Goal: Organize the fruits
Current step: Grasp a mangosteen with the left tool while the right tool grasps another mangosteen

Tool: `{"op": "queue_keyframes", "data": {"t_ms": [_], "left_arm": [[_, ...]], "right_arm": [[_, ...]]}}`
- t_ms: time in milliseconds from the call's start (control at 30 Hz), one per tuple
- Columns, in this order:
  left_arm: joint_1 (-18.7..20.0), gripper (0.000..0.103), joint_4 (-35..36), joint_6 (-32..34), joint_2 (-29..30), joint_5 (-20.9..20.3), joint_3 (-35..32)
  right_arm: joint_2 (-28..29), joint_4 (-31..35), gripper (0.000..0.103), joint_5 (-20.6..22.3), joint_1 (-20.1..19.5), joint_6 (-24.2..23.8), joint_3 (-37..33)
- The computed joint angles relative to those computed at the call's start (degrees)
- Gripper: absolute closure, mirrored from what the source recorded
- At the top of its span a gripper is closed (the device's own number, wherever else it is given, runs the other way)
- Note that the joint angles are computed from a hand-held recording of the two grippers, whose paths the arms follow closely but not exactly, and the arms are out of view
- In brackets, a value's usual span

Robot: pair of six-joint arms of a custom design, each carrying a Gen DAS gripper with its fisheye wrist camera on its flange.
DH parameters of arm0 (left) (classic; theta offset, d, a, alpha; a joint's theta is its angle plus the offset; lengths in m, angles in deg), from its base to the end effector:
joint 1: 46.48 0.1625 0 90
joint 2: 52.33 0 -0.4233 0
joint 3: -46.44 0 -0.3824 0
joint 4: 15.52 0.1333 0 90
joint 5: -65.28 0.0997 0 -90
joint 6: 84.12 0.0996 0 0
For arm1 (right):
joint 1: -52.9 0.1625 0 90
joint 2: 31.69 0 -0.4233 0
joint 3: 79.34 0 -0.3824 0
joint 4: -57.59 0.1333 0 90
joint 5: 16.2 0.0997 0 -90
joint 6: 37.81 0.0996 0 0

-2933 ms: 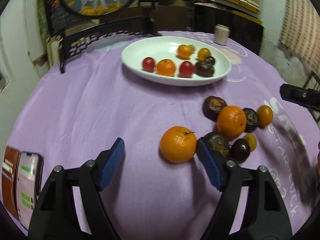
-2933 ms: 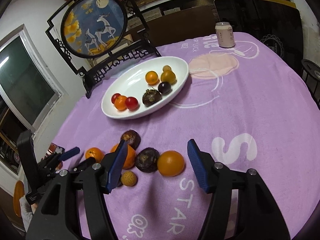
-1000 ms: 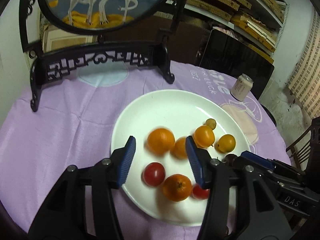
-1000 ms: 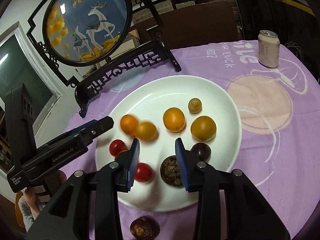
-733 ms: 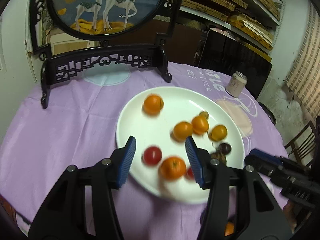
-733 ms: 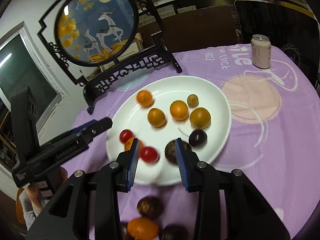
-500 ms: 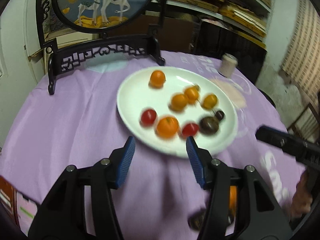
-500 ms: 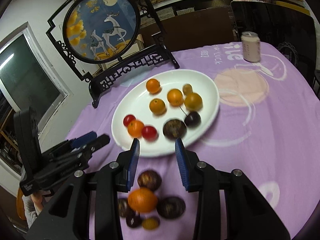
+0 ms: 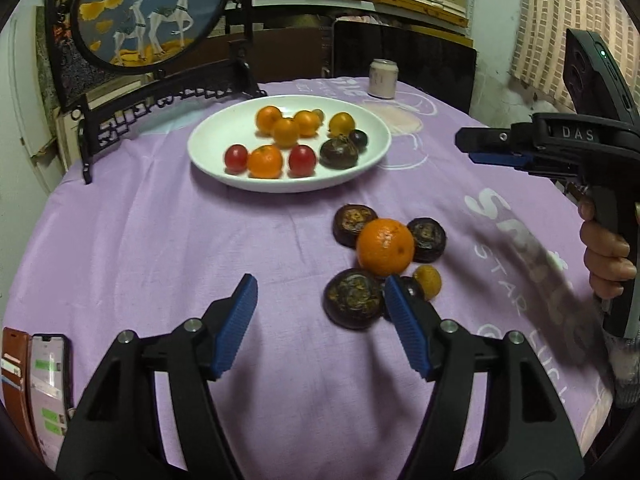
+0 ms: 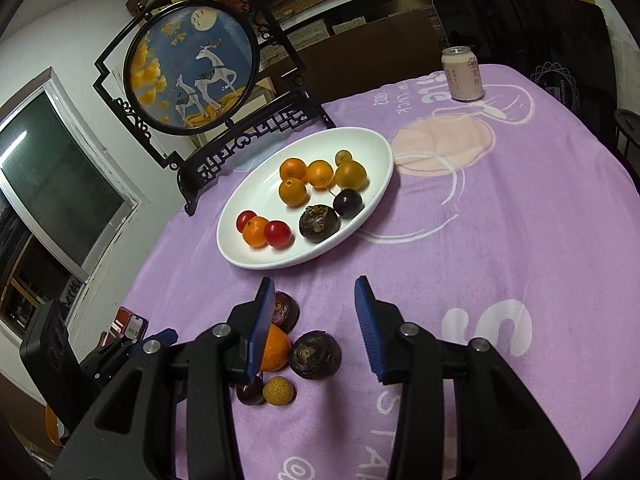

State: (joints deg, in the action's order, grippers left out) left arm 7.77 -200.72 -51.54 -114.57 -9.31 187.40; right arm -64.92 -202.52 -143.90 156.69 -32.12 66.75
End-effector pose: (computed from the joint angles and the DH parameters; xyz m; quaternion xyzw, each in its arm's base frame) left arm -0.1010 -0.4138 0.0983 0.5349 0.8223 -0.1456 0.1287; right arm 0.1479 -0.2991 0.0833 -0.0957 -0.8396 0.4948 0.2028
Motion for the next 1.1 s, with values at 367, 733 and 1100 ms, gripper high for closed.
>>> {"op": "queue_keyframes", "data": {"t_ms": [367,733,1100], "left_arm": [[-0.49,0.031,-0.54,0.02,4.95,4.08,-1.2],[2.26,0.037,-4.13,-5.39,4.09,8.27,-4.38],[0.3,0.037,-6.03,-1.58,8.59,9.82,-4.07]], "right_arm": [[0.0,0.36,0.061,-0.5,0.23,-0.44,-0.2],[0.19,-0.45,0.061,-0.32,0.61,-0.61,0.01],[0.32,4.59,0.061,-1.33,1.11,-0.92,-1.42]]}}
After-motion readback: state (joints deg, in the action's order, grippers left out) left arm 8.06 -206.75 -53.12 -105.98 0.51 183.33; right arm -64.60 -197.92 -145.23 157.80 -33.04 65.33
